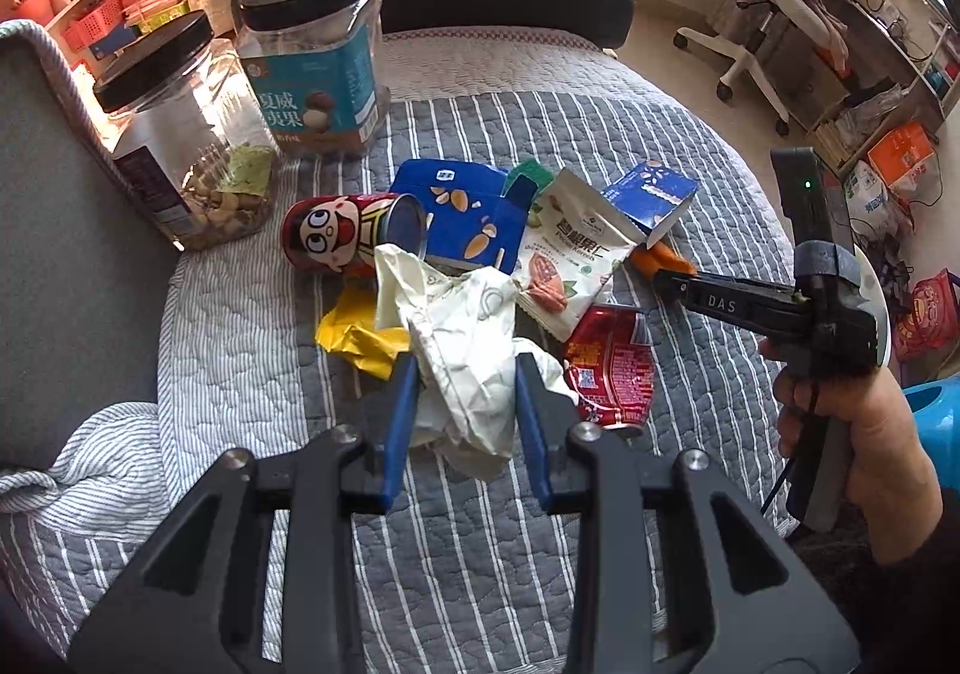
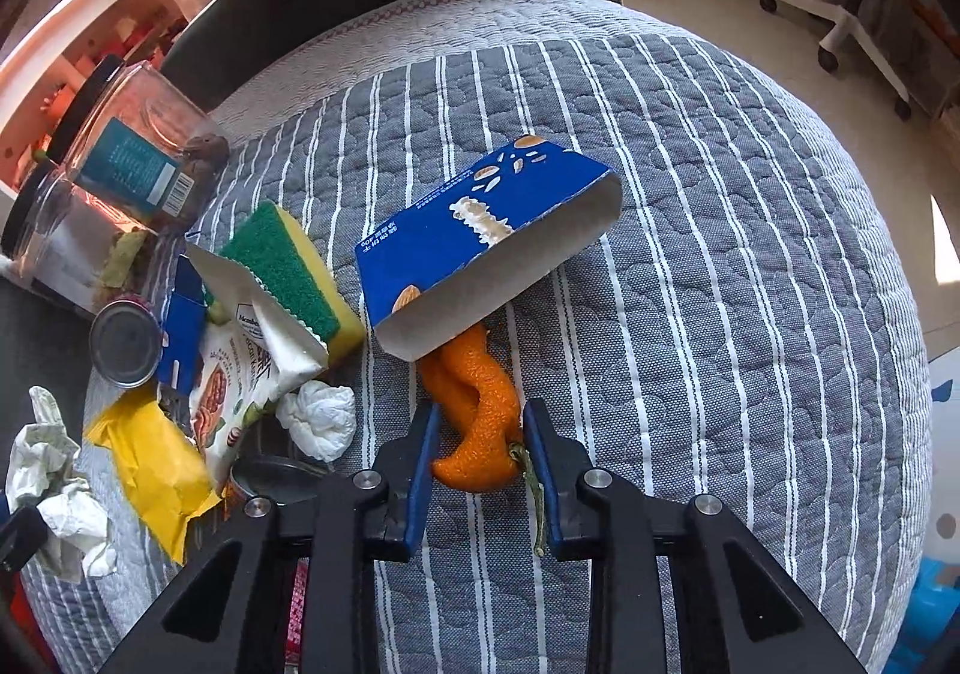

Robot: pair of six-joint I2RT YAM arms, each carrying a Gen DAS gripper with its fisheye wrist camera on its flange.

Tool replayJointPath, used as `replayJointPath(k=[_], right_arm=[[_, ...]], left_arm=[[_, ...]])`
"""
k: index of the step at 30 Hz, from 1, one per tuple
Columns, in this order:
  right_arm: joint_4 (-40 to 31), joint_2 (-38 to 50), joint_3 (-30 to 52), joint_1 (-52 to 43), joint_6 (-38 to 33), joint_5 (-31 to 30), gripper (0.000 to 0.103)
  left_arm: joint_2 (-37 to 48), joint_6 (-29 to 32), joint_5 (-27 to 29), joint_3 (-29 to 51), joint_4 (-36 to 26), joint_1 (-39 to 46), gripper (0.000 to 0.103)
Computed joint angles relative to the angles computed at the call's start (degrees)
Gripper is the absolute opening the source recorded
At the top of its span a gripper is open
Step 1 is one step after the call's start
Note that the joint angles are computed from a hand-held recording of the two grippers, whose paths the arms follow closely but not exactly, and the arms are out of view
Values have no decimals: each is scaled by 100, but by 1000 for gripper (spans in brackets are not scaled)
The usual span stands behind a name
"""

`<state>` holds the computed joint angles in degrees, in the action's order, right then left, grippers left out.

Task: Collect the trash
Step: 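Carry the tissue and orange peel to the wastebasket and release both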

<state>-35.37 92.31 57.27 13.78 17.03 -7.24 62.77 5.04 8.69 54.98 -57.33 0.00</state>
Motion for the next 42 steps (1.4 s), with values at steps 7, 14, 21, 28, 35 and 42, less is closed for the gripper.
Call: replayJointPath(k=[7, 14, 21, 28, 35, 42], right_arm=[[-753, -695, -52, -373, -472, -108, 27], [-1496, -1447, -87, -1485, -1212, -342, 26], [-2244, -1851, 129, -3109, -2251, -682, 26], [-2824, -1798, 640, -4826, -3374, -1058, 27], [-3105, -1173, 1288, -6346, -4158, -1308, 27], [-3098, -479, 1853, -7348, -4649, -1371, 27]], left_arm=[[42, -578, -265, 102, 91, -886, 34], [313, -1412, -611, 348, 307, -2121, 34], [855, -2091, -1019, 619, 655, -3362, 34], [1447, -2543, -1280, 933, 918, -4253, 34], [1949, -2857, -1388, 1255, 1206, -4809, 34], [2411, -3091, -1430, 1551, 1641, -5273, 34]])
